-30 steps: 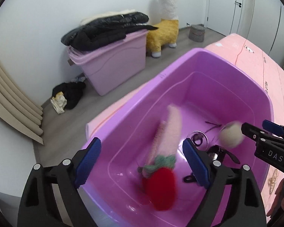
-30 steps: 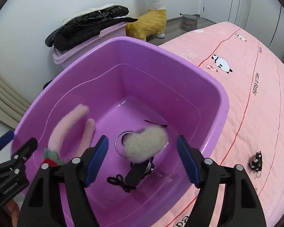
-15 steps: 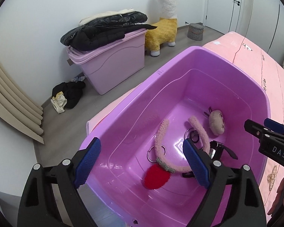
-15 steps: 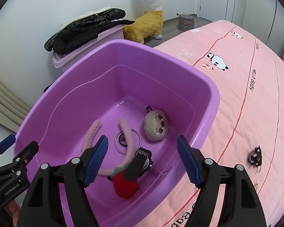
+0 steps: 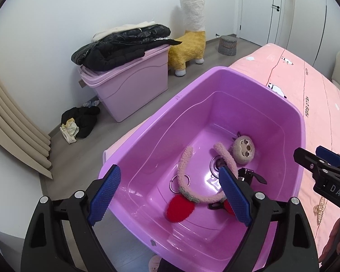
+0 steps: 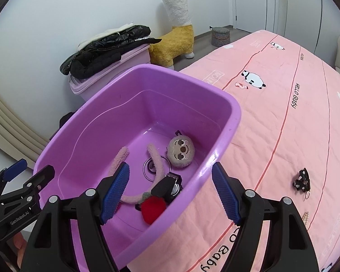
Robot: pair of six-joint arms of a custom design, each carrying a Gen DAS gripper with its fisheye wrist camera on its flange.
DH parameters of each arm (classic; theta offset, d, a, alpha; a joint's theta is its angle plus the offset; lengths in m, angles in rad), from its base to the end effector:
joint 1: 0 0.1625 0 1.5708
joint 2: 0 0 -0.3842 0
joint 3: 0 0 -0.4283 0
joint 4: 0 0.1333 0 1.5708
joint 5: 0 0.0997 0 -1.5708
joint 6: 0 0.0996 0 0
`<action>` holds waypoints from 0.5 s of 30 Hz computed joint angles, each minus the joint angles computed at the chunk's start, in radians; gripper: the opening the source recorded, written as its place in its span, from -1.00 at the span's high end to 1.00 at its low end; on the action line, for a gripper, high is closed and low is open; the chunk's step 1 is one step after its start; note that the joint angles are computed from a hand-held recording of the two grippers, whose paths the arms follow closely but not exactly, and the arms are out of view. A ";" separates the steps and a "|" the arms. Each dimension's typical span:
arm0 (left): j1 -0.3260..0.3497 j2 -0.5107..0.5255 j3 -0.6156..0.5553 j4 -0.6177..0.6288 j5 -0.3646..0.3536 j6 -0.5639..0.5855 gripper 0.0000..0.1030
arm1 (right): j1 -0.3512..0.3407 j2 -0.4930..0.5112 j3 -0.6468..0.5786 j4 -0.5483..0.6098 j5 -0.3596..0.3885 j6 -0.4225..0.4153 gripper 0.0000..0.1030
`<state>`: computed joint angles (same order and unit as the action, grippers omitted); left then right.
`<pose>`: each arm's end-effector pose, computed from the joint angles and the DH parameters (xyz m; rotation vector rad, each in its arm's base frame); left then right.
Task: Organize jewelry
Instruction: 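Move both open tools back over the bed toward the remaining items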
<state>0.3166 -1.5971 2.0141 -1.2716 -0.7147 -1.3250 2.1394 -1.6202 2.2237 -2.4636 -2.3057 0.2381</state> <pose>-0.3284 -0.3270 0.2584 0.2896 2.1530 -0.7163 0.2985 -0.3436 0.2608 0.2712 -2.4725 0.7080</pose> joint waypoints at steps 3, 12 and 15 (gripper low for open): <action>-0.024 0.001 0.002 -0.004 -0.006 0.002 -0.69 | 0.014 -0.043 0.023 0.009 -0.011 0.018 -0.39; -0.125 0.004 0.015 -0.060 -0.041 0.049 -0.73 | 0.082 -0.252 0.132 0.059 -0.087 0.123 -0.40; -0.167 0.011 0.022 -0.104 -0.053 0.080 -0.75 | 0.109 -0.362 0.181 0.119 -0.131 0.178 -0.40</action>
<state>0.1500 -1.5865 2.0365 -1.3751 -0.7679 -1.2448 2.2485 -1.9817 2.4051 -2.3441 -2.4365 0.4158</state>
